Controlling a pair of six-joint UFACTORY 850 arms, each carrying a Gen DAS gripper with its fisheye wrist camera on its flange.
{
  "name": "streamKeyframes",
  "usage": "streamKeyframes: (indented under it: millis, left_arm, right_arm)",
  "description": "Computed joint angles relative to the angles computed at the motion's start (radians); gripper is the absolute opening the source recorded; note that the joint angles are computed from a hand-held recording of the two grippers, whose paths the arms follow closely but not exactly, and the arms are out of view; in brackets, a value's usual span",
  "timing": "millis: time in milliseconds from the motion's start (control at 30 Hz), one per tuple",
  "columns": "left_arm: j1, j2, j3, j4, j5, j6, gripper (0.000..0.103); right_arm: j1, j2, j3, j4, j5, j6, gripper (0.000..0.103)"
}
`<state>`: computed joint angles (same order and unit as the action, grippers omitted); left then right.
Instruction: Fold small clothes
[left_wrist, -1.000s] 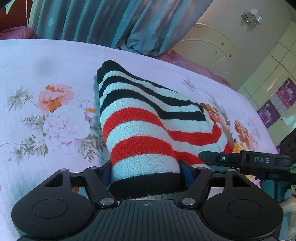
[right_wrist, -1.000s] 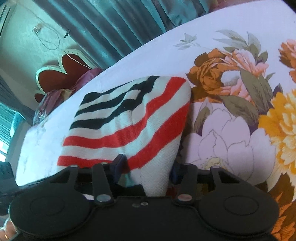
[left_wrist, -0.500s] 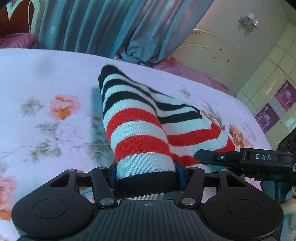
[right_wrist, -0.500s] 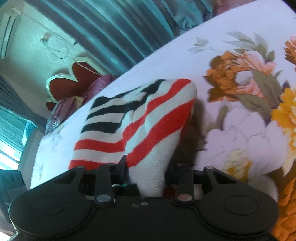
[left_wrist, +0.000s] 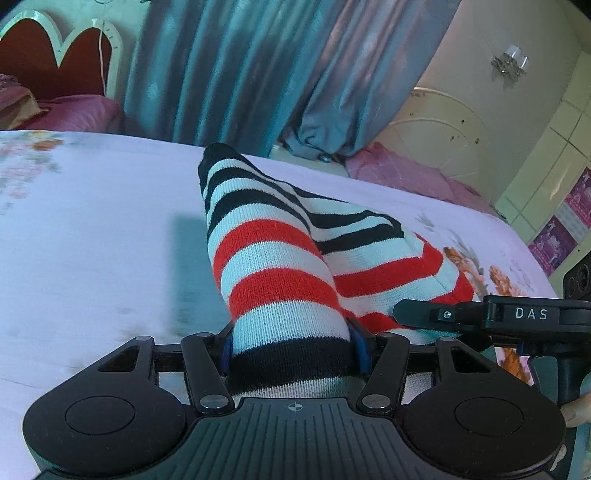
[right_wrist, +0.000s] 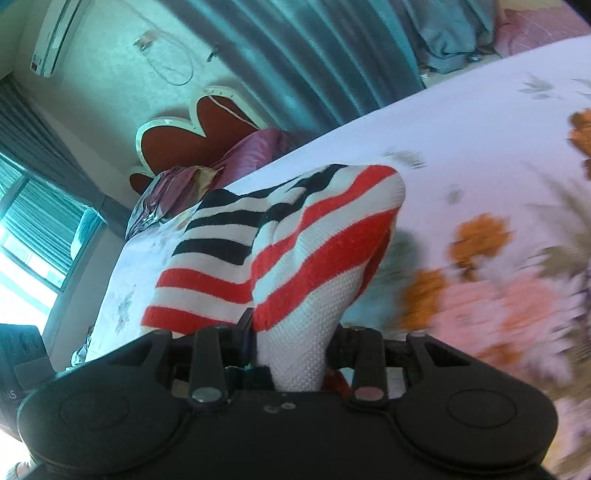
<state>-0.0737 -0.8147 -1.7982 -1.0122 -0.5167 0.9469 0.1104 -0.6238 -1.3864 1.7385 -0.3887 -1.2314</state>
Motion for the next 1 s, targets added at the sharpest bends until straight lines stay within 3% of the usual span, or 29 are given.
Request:
streamKeyframes:
  millis: [300, 467, 567, 667, 767, 867, 933, 1000]
  left_arm:
    - [0.172, -0.137, -0.200, 0.057, -0.153, 0.065, 0.057]
    - [0.226, -0.240, -0.313, 0.049, -0.192, 0.069, 0.057]
    - [0.238, -0.281, -0.332, 0.043, -0.173, 0.078, 0.059]
    - [0.244, -0.286, -0.299, -0.017, -0.139, 0.177, 0.071]
    - [0.235, -0.277, -0.275, -0.035, -0.085, 0.233, 0.083]
    - [0.228, -0.254, -0.247, -0.041, -0.042, 0.243, 0.083]
    - [0.223, -0.193, -0.157, -0.134, 0.022, 0.354, 0.083]
    - [0.221, -0.146, -0.089, -0.296, 0.073, 0.512, 0.083]
  right_arm:
    - [0.161, -0.150, -0.198, 0.049, 0.130, 0.101, 0.035]
    - [0.204, -0.258, -0.347, -0.220, 0.161, 0.383, 0.035]
    - [0.218, -0.315, -0.426, -0.464, 0.166, 0.608, 0.035]
    - [0.232, -0.344, -0.462, -0.696, 0.190, 0.825, 0.041]
    - [0.222, -0.337, -0.443, -0.705, 0.188, 0.857, 0.046]
    - [0.212, -0.319, -0.423, -0.640, 0.187, 0.819, 0.051]
    - [0.219, -0.308, -0.413, -0.724, 0.239, 0.899, 0.060]
    - [0.213, -0.299, -0.408, -0.685, 0.258, 0.862, 0.063]
